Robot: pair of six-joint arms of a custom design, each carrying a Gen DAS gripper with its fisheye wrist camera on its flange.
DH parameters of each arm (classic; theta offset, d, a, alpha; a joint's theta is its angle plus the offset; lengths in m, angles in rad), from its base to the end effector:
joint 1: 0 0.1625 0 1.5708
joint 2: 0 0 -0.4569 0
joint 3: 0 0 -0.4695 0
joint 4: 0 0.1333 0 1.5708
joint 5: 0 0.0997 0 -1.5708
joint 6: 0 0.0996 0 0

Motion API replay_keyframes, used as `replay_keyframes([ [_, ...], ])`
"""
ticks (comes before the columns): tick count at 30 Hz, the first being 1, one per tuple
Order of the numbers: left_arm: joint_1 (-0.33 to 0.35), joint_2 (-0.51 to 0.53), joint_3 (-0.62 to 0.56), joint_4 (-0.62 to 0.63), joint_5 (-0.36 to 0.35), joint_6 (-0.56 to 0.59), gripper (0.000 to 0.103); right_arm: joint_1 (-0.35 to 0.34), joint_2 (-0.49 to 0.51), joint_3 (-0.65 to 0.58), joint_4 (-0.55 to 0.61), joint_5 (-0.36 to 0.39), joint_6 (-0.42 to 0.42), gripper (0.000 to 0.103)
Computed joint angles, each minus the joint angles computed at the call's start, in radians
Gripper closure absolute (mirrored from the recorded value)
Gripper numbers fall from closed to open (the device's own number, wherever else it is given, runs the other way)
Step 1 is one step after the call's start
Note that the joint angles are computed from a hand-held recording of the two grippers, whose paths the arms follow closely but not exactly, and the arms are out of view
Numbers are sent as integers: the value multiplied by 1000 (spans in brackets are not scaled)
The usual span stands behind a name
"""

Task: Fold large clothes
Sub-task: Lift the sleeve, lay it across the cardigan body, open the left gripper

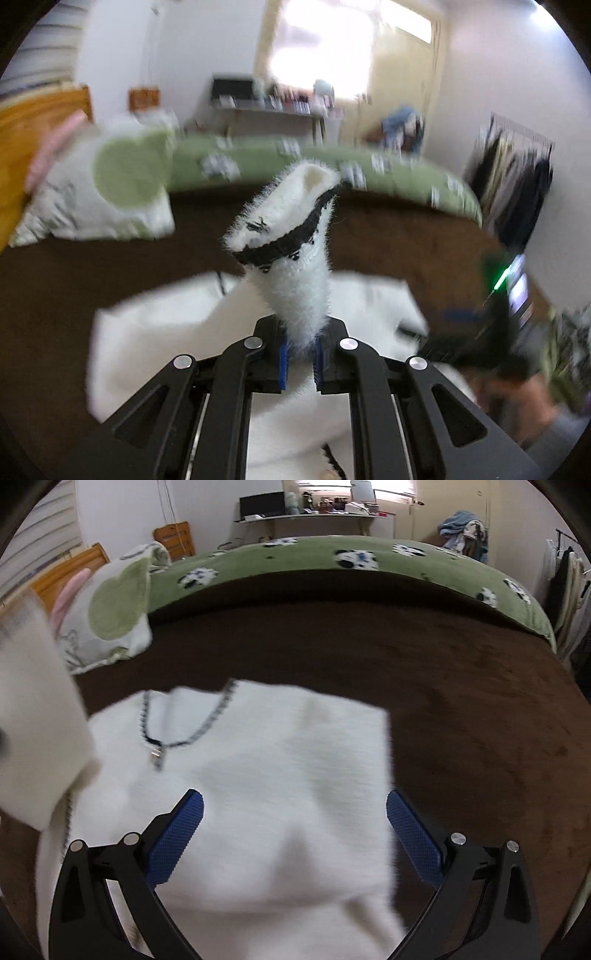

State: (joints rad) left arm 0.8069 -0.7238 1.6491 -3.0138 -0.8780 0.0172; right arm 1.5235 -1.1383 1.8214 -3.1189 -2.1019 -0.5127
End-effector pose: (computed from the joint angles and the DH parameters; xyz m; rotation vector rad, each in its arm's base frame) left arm -0.3762 -0.6774 0.0728 0.7360 2.4198 -0.9522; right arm 0.0503 -0.6888 0.3012 0.2472 -2.2840 0.8400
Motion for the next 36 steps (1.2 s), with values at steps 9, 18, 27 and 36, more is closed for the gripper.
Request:
replay_keyframes([
  [9,39,101,3,116,-49,-120,91,-63,-31,34,-5,-2,-50,6],
  [18,8,102,-31,44,-109,-65,91,-63,-25,37,-18,-22,-66,6],
  [27,26,163,-69,194,-137,-129,89,-73,-36,41,-53,-68,-115,6],
  [36,-6,161,-56,231,-98,-130,18,-95,-72,51,-44,-76,-54,6],
])
